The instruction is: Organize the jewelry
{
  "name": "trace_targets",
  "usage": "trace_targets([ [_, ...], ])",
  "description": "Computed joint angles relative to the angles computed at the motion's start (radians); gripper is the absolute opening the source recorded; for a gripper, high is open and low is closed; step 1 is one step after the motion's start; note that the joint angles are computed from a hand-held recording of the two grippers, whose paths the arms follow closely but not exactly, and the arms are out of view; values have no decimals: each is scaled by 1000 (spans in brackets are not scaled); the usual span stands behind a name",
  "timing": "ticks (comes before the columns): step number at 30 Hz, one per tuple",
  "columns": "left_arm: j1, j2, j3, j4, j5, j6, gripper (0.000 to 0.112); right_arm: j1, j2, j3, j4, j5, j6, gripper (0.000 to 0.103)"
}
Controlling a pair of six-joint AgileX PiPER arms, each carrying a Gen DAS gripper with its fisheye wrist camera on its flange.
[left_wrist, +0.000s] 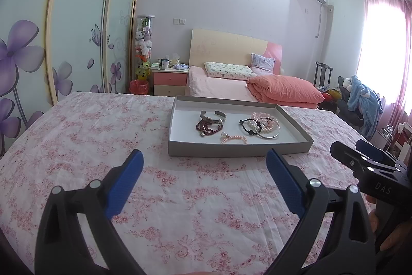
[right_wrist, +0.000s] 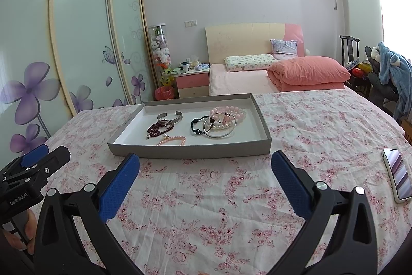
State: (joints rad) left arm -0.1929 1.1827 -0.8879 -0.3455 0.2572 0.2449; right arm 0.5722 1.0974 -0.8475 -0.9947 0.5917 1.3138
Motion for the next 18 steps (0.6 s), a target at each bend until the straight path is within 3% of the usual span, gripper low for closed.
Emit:
trace_targets([
  [18,-11,-2,1,39,-1,-42,94,-2,2,-4,7,0,-7,101],
])
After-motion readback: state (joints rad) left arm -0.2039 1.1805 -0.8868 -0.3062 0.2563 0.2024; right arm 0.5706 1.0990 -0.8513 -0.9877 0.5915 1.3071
